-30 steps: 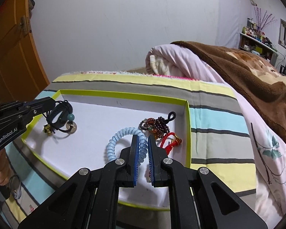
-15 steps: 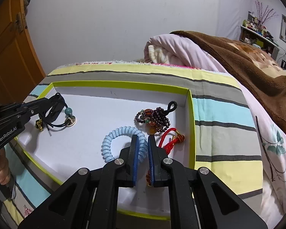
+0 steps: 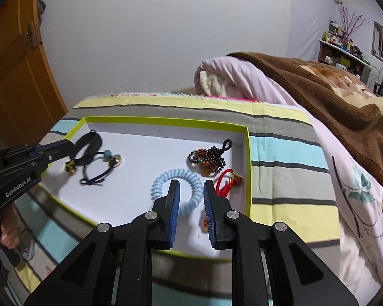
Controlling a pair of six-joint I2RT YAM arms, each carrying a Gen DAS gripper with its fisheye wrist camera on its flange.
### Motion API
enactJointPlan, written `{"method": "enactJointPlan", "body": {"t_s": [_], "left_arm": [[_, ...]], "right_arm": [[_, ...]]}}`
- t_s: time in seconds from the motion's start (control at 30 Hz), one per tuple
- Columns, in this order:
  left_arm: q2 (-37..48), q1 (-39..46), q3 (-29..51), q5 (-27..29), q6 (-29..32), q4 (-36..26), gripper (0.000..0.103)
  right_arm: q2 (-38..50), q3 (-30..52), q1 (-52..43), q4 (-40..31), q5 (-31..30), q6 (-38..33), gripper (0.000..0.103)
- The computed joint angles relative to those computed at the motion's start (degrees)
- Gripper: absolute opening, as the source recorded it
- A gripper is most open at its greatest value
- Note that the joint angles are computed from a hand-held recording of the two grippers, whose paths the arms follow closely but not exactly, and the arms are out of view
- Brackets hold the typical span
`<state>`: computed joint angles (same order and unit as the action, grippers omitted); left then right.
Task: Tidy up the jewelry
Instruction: 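Withdraw both open tools from the box toward the remaining jewelry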
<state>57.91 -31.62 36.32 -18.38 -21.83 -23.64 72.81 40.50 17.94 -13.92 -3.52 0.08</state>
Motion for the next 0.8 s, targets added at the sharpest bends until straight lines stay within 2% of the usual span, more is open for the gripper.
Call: {"method": "enactJointPlan", "body": {"t_s": [0.1,0.23,0.43,0.5,0.6,0.8], "left_arm": [[-3.85,-3.11,-0.53,-2.5,-2.12,-3.17,0.004],[-9.46,-8.59,-0.94,-6.66,-6.6,-8.51,0.004],[-15.34,-24.93,0.22,-19.84,-19.93,-21.06,0.005],[-15.72,-32.02,0.99,-24.78,-26.66,-26.25,0.005],[-14.36,-43.01,2.44,-30.81,-40.09,-35.42,0.005],[-6.7,-60.62,5.18,-36.21,-67.91,-52.06,0.005]], "right_arm": [[-4.95,-1.68,0.38,-2.07,-0.16,0.65,0.026],[-13.21,-4.16,0.94,-6.42,-0.82,1.05,0.027],[-27.46,-7.5,3.54,-14.59,-0.02,1.93,0.027],[-32.53,-8.47,4.36,-18.13,0.06,2.36,0.027],[-38.13,-9.58,5.85,-22.31,0.55,3.13,0.027],[-49.32,-11.32,11.83,-31.48,4.2,7.02,0.027]]}}
